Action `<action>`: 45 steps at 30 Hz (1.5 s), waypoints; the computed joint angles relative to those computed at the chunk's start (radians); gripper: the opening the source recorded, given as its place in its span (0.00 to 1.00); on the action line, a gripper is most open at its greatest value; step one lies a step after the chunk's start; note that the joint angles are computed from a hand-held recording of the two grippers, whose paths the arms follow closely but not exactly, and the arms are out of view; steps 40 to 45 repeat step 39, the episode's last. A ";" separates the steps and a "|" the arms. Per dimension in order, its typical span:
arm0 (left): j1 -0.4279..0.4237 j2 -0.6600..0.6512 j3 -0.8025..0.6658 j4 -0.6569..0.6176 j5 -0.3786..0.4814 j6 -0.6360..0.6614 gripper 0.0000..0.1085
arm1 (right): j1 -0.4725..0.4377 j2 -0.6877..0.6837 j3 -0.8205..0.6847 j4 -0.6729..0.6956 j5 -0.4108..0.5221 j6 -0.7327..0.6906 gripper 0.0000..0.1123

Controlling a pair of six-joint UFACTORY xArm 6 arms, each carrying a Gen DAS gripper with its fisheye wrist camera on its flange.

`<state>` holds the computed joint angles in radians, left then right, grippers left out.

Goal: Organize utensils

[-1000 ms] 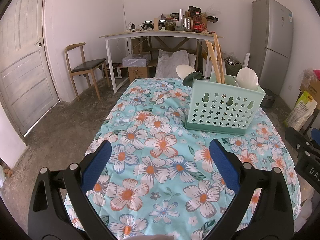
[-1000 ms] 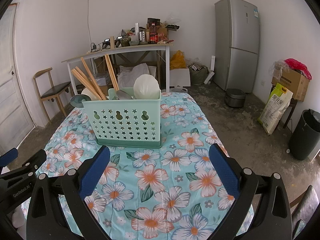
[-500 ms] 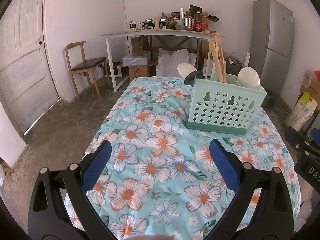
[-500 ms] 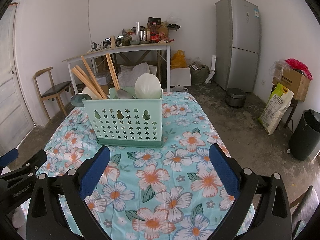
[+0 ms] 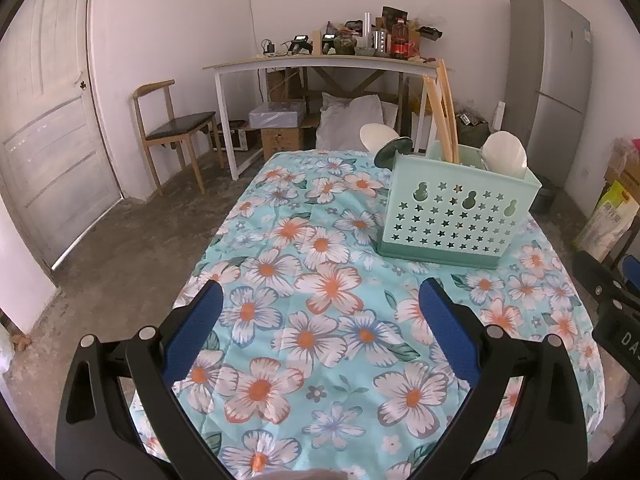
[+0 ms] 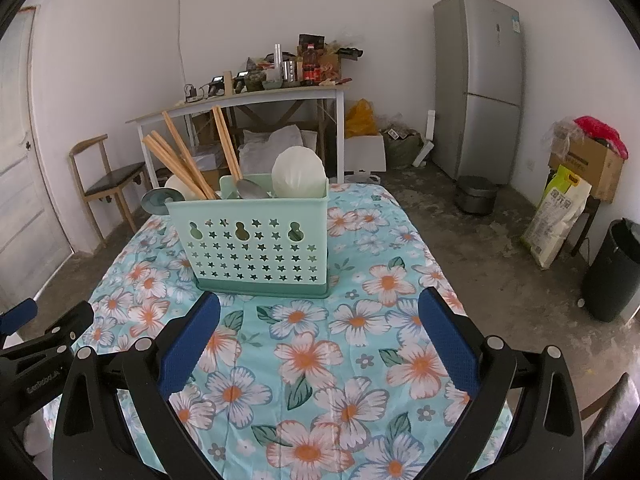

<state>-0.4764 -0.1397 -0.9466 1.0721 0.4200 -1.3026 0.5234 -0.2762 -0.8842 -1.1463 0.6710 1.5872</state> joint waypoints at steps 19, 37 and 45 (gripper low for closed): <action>-0.015 -0.010 -0.003 -0.007 0.019 -0.008 0.87 | -0.024 -0.015 0.023 -0.012 -0.036 0.004 0.86; -0.017 -0.023 -0.001 -0.046 0.027 0.011 0.87 | -0.015 -0.032 0.028 -0.008 -0.031 0.003 0.86; -0.017 -0.024 -0.004 -0.051 0.029 0.015 0.87 | -0.014 -0.034 0.028 -0.008 -0.030 0.003 0.86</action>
